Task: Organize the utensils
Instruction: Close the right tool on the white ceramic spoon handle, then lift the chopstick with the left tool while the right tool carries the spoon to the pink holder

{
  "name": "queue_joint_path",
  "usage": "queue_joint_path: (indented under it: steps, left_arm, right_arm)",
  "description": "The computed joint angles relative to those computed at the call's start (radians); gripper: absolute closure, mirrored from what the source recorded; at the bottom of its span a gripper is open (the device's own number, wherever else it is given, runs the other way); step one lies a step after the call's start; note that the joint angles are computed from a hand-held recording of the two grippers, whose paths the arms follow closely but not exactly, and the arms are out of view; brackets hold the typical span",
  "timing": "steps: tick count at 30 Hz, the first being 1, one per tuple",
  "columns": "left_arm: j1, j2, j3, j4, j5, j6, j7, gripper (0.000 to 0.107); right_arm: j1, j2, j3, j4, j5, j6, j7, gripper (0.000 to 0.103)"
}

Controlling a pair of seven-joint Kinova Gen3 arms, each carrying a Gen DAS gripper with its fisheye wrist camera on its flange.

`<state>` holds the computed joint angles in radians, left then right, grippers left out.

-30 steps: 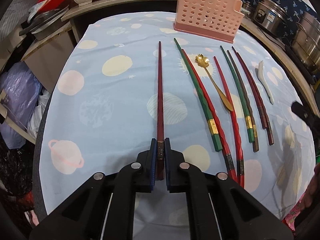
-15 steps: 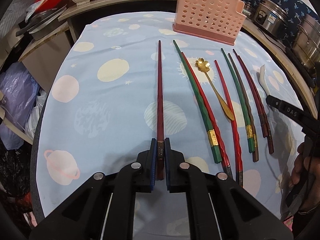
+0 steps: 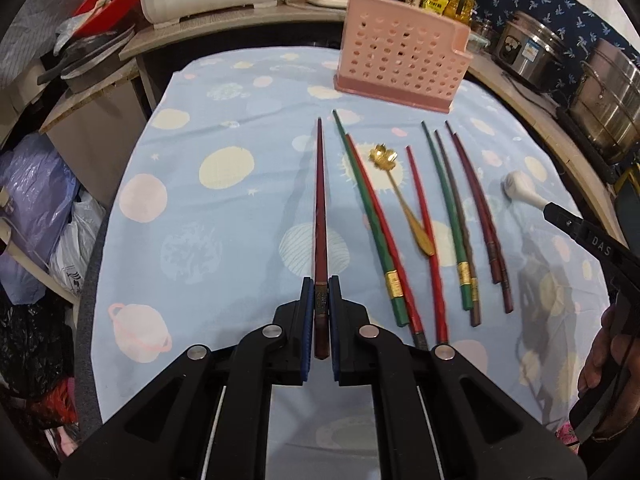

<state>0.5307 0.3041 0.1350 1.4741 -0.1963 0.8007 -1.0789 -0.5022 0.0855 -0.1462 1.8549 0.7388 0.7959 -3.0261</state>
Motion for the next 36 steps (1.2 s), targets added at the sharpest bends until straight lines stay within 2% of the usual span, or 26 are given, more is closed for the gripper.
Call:
queue_joint_path:
  steps: [11,24,31,36]
  left_arm:
    - [-0.002,-0.075,0.010,-0.022,-0.026,-0.030,0.008,0.101]
    - [-0.011,-0.069,-0.001,-0.120,-0.064,-0.039,0.025,0.101]
    - [-0.009,-0.044,-0.010,-0.213,-0.080,-0.030,0.004,0.101]
    - [-0.014,0.010,-0.014,-0.353,-0.063,-0.003,-0.046,0.101]
  right_arm:
    - [0.008,-0.102,-0.066,-0.012,0.061,0.061,-0.045,0.098]
    - [0.031,-0.117,-0.092,-0.049,0.086,0.064,-0.031,0.098]
    - [0.062,-0.104,-0.062,-0.096,0.036,-0.004,0.052,0.098]
    - [0.100,-0.063,-0.017,-0.184,-0.022,-0.063,0.168,0.098]
